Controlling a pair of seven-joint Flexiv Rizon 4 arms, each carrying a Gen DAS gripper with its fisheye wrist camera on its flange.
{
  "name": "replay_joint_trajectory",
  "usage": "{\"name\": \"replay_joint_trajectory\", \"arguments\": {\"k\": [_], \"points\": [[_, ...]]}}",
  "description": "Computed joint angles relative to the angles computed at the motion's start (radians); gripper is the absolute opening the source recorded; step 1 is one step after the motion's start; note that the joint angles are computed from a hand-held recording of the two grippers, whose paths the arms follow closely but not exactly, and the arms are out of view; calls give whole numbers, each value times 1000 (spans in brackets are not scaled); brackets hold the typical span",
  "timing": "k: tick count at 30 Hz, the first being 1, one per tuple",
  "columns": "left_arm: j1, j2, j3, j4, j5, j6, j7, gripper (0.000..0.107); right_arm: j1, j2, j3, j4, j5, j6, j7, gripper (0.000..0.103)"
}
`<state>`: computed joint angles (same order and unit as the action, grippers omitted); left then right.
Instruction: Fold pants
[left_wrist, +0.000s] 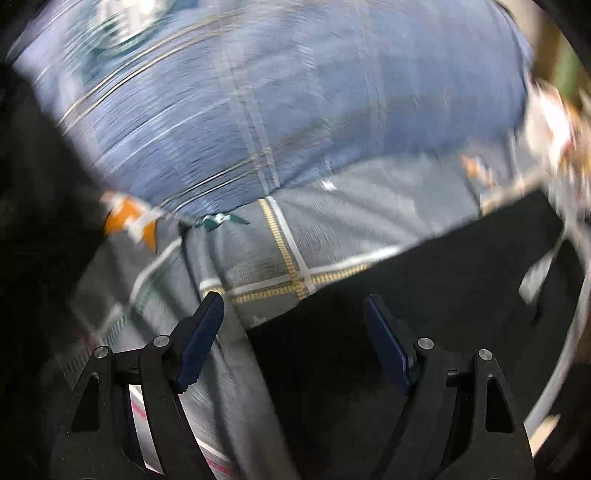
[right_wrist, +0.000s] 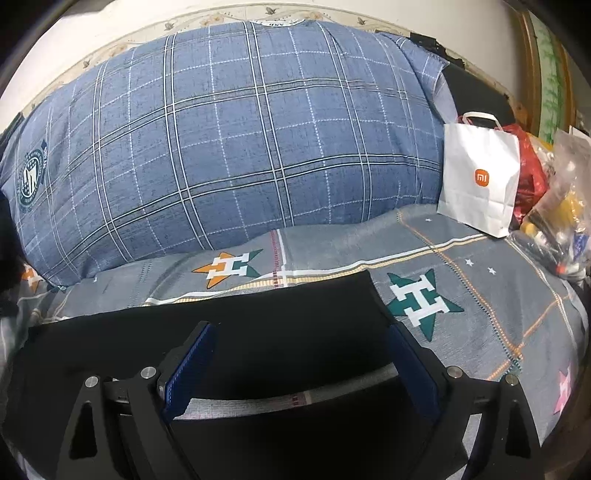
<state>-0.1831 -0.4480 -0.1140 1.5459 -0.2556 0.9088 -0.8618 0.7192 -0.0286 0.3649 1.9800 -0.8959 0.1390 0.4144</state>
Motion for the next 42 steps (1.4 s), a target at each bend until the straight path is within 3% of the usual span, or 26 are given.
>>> {"name": "replay_joint_trajectory", "arguments": {"k": [2, 7, 19, 23, 24, 25, 27, 34, 37, 40, 42], "points": [[1, -19, 3, -41, 35, -60, 45, 78, -2, -2, -2, 0, 0, 11, -4, 92], [17, -83, 4, -151, 14, -234, 31, 55, -5, -9, -7, -5, -6, 27, -16, 92], [33, -173, -3, -255, -11, -417, 23, 55, -3, -16, -11, -8, 6, 26, -34, 92], [58, -158, -22, -205, -88, -397, 35, 53, -8, -16, -14, -6, 14, 34, -34, 92], [59, -152, -21, -196, -97, -387, 33, 38, -7, -17, -13, -7, 13, 34, -33, 92], [61, -142, -21, -179, -110, -362, 28, 18, -7, -18, -13, -9, 11, 31, -36, 92], [58, -114, -20, -136, -118, -296, 35, 6, -3, -19, -12, -13, 5, 18, -40, 92], [59, -5, -34, -17, -170, -163, 104, 4, -15, 89, 23, 68, -3, -64, 126, 92], [36, 67, -29, 54, -156, -85, 137, 4, -60, 190, 30, 161, 24, 58, 177, 92], [5, 131, -17, 120, -120, 2, 145, 4, -130, 327, -14, 272, 86, 307, 126, 92], [-13, 152, -9, 145, -88, 49, 136, 4, -175, 410, -89, 359, 131, 558, 84, 92]]}}
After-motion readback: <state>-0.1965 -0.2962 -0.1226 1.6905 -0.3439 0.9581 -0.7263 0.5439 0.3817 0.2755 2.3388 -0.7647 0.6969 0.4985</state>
